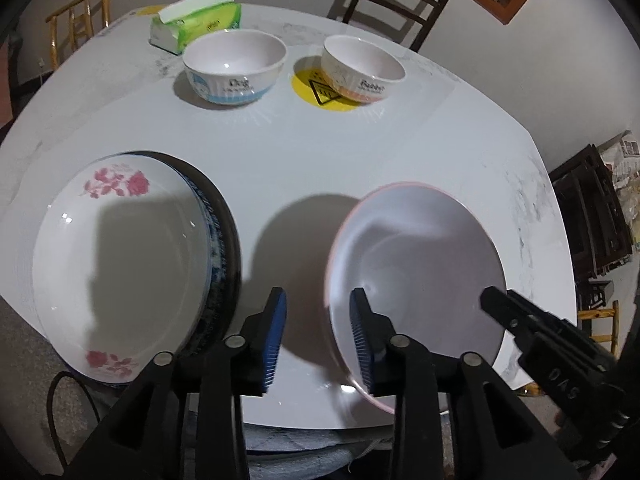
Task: Organize plates and bowls
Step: 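Lower the pink-rimmed bowl onto the table and open both grippers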
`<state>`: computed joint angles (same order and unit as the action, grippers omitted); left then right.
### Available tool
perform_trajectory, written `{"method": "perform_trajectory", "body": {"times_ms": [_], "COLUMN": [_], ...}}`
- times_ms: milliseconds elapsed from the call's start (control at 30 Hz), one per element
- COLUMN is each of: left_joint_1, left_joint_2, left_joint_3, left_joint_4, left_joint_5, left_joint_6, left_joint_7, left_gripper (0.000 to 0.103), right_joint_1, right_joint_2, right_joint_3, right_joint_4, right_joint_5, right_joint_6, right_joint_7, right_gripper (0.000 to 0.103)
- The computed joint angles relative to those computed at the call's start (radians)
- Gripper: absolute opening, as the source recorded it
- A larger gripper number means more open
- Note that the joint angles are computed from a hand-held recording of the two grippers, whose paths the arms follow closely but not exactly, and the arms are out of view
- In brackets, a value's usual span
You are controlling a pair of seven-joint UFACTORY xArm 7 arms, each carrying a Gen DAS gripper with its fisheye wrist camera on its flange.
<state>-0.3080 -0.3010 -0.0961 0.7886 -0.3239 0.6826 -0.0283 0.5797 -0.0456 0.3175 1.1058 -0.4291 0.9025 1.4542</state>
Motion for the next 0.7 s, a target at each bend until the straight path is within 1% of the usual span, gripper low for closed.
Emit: {"method": "perform_trajectory", "body": {"times_ms": [133,267,467,700], "left_joint_1": [0.000,0.004,0.011,0.025], "left_joint_2": [-0.007,-0.017,-0.034,-0.049], "left_joint_3": [0.007,0.011,0.024,0.044], "left_joint_4": [0.002,-0.001,-0.009,-0.005], "left_joint_5": [-0.006,-0.007,-0.015,-0.028], "left_joint_6": [-0.002,-0.008,-0.017,-0.018], "left_joint_7": [0.010,0.021,0.041,0.067], "left_gripper": [0.036,0.037,0.042,0.042], "right_joint_1": [0.013,0.027,0.056,0.097], "right_joint_2": [0.023,0.043,0.093,0.170], "right_joint_3": [0.010,0.005,-0.006,-0.031], "right_joint_4": [0.058,0.091,0.160,0.260], "right_joint_5": [-0.063,-0.079,-0.105,-0.122], "right_joint_6": [0.074,0.078,0.099,0.123], "right_joint_7": [0.004,-0.005,-0.021,-0.072], "right_gripper": [0.033,0.033,0.033,0.033]}}
